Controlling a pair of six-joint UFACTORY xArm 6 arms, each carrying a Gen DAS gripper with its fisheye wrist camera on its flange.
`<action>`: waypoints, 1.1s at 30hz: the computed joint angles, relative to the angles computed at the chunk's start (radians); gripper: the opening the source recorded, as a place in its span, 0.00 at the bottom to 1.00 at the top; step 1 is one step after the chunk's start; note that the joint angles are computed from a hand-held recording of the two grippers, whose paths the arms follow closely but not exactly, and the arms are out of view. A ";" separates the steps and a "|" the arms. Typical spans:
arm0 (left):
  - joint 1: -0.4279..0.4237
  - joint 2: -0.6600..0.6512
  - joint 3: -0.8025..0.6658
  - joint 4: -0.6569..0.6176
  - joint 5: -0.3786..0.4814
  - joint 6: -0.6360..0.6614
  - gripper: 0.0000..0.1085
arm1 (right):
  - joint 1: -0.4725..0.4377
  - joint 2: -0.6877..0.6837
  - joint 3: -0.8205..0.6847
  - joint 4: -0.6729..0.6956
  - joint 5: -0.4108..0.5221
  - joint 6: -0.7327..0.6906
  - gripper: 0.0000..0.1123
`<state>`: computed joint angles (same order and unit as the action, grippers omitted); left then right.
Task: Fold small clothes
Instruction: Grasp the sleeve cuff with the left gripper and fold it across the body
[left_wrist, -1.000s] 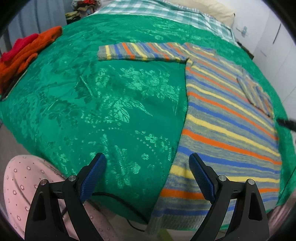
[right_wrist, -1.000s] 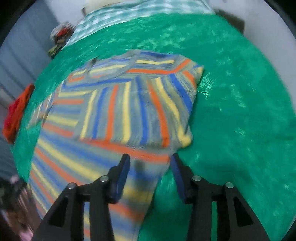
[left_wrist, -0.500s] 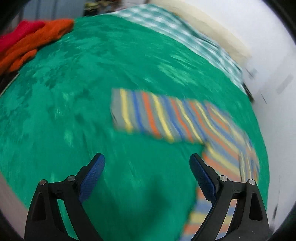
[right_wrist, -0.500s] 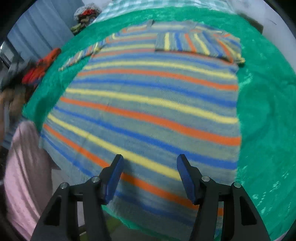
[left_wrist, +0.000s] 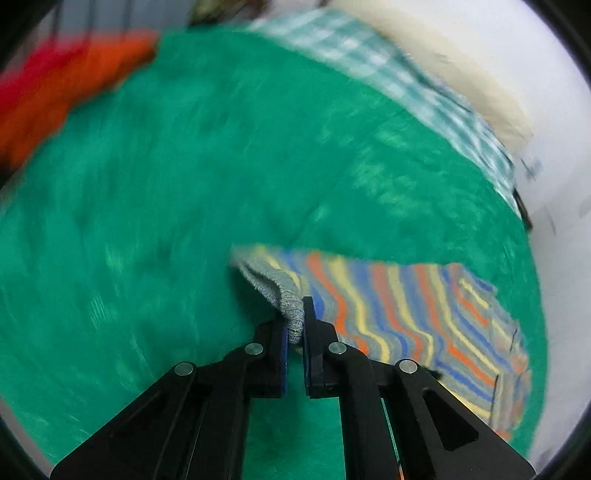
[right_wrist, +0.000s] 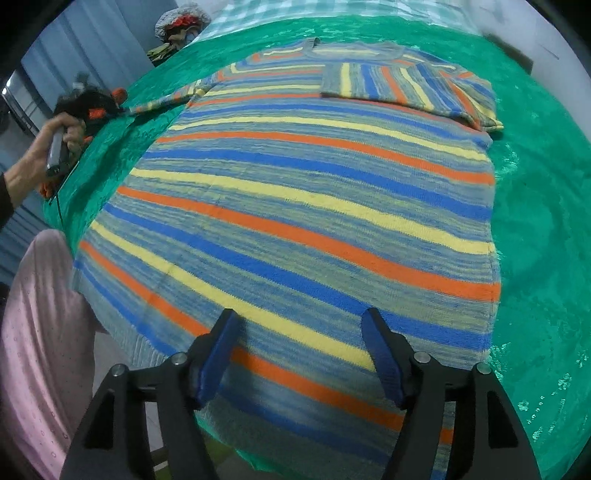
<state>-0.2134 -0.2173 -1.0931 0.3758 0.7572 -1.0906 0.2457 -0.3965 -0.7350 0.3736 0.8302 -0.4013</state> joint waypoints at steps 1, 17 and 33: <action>-0.043 0.030 -0.077 0.070 0.047 0.021 0.04 | -0.014 -0.019 0.012 0.005 0.011 -0.016 0.65; -0.417 0.833 -1.100 -0.348 0.205 0.651 0.63 | -0.027 -0.026 0.022 0.058 0.010 -0.044 0.69; -0.233 0.548 -0.605 -0.194 0.168 0.383 0.70 | -0.047 -0.036 0.026 0.086 0.029 -0.069 0.70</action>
<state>-0.4465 0.3311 -1.6976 0.1818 0.9247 -0.7080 0.1991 -0.4324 -0.7093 0.4596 0.8596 -0.4699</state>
